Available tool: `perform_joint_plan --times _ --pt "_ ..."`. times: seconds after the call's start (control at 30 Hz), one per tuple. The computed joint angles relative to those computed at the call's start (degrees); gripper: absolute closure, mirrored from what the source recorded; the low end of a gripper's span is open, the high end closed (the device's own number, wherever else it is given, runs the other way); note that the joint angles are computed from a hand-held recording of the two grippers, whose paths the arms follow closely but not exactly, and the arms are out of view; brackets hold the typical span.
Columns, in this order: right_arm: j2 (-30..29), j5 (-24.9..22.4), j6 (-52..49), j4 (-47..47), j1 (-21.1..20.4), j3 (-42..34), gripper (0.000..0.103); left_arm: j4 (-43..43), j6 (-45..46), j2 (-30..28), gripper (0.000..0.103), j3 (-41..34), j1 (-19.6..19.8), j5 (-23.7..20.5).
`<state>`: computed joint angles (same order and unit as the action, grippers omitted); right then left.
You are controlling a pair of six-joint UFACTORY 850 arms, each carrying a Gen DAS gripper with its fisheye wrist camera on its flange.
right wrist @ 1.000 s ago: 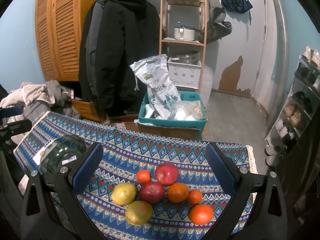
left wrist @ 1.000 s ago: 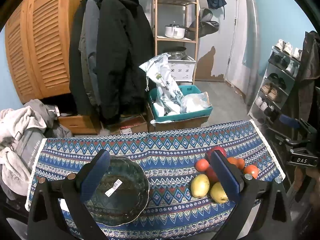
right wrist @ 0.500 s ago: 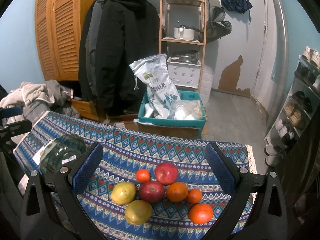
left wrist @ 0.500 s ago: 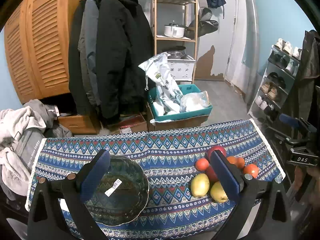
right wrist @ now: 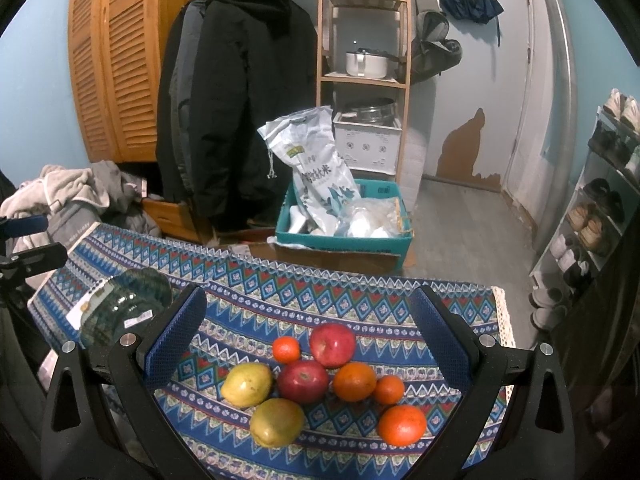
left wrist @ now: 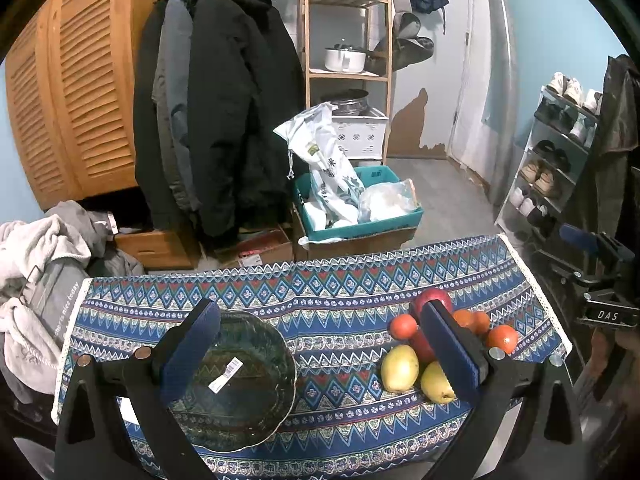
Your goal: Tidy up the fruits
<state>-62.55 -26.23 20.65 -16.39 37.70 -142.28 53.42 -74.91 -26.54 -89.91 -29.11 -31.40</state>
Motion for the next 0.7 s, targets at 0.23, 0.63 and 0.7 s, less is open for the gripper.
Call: perform_joint_plan --times 0.23,0.63,0.7 --pt "0.2 -0.3 -1.1 2.2 -0.6 -0.1 0.003 -1.1 1.9 -0.7 0.001 -0.8 0.0 0.0" --pt "0.8 -1.0 -1.7 4.6 -1.7 1.5 0.003 -3.3 5.7 -3.3 0.001 -3.3 -0.2 0.1" --pt "0.7 -1.7 -1.4 5.0 -2.1 1.6 0.003 -4.9 7.7 -4.4 0.001 -4.2 -0.1 0.4"
